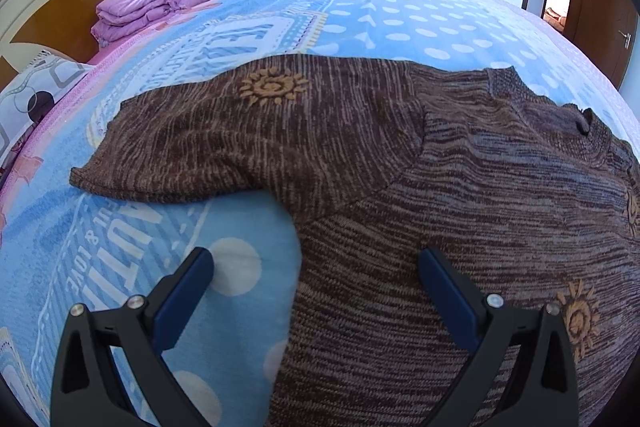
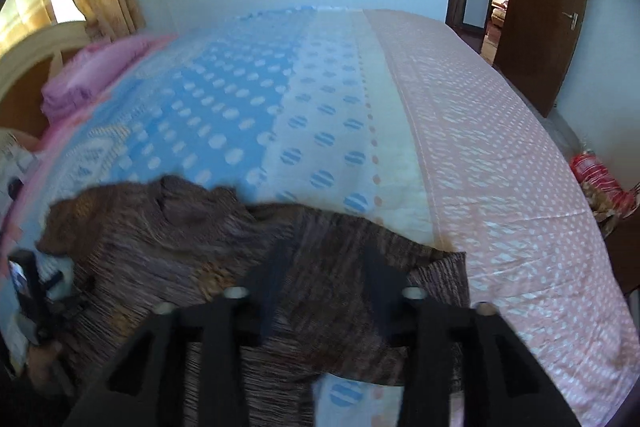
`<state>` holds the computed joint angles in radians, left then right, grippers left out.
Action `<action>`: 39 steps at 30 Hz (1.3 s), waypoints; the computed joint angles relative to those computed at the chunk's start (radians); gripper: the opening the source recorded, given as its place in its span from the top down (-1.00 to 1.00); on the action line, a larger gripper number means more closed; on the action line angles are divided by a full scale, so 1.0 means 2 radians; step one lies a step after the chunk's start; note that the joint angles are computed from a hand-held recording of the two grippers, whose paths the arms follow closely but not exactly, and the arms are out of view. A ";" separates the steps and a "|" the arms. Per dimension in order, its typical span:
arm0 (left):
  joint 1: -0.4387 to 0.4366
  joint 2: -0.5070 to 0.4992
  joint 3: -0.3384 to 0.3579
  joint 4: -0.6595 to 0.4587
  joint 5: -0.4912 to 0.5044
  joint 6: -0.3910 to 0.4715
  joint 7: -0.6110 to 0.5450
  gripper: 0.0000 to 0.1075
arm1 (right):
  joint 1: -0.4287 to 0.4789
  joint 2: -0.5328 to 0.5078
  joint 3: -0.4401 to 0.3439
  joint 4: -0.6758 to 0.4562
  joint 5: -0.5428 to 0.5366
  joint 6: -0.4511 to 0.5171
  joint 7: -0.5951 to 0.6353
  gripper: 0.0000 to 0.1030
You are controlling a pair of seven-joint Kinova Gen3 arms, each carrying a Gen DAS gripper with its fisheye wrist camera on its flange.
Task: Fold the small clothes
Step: 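Fold the held sleeve across the sweater body and open the right tool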
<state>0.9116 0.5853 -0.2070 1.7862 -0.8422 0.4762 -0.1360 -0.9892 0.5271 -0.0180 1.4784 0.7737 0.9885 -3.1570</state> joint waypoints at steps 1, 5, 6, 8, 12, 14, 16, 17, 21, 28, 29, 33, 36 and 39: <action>0.000 0.000 0.000 0.001 0.000 -0.001 0.001 -0.92 | -0.001 0.007 -0.001 0.009 -0.003 0.006 0.002 -0.22; 0.001 0.000 0.000 0.000 -0.002 0.000 0.002 -0.92 | 0.011 0.018 0.001 0.060 -0.020 -0.014 -0.014 -0.21; 0.001 0.000 -0.001 0.001 -0.003 0.000 0.003 -0.92 | 0.015 0.015 0.003 0.076 -0.019 -0.031 -0.026 -0.22; 0.000 -0.001 0.000 0.001 -0.003 -0.001 0.003 -0.92 | 0.023 0.012 0.007 0.104 -0.015 -0.066 -0.048 -0.22; 0.001 0.000 0.001 0.000 -0.004 0.002 0.004 -0.92 | 0.026 0.021 0.011 0.122 -0.011 -0.095 -0.057 -0.21; 0.001 0.000 0.001 0.000 -0.005 0.002 0.005 -0.92 | 0.025 0.027 0.013 0.126 -0.012 -0.106 -0.060 -0.19; 0.000 0.000 0.002 0.000 -0.005 0.000 0.005 -0.92 | 0.006 0.031 0.030 0.127 -0.003 -0.094 -0.075 0.44; 0.000 0.000 0.002 0.000 -0.005 0.000 0.006 -0.92 | 0.003 0.031 0.033 0.129 0.001 -0.093 -0.084 0.62; 0.000 -0.001 0.001 0.002 -0.005 -0.002 0.007 -0.92 | -0.009 -0.003 0.042 0.167 0.046 -0.107 -0.156 0.79; 0.001 0.000 -0.002 0.003 -0.006 -0.008 0.008 -0.92 | -0.017 -0.054 0.011 0.157 0.102 -0.059 -0.189 0.79; 0.001 -0.001 -0.003 0.004 -0.006 -0.008 0.008 -0.92 | -0.016 -0.056 0.004 0.148 0.107 -0.051 -0.184 0.79; 0.001 -0.001 -0.004 0.005 -0.005 -0.011 0.007 -0.92 | 0.001 -0.052 -0.020 0.112 0.119 -0.051 -0.162 0.79; 0.002 -0.001 -0.005 0.005 -0.004 -0.011 0.006 -0.92 | 0.003 -0.037 -0.026 0.078 0.121 -0.051 -0.139 0.79; 0.001 -0.002 -0.006 0.007 -0.003 -0.015 0.006 -0.92 | 0.002 -0.024 -0.022 0.052 0.124 -0.078 -0.133 0.79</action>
<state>0.9133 0.5818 -0.2183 1.7994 -0.8475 0.4468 -0.1237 -0.9850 0.4797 -0.0617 1.5824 1.0207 0.8331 -3.4240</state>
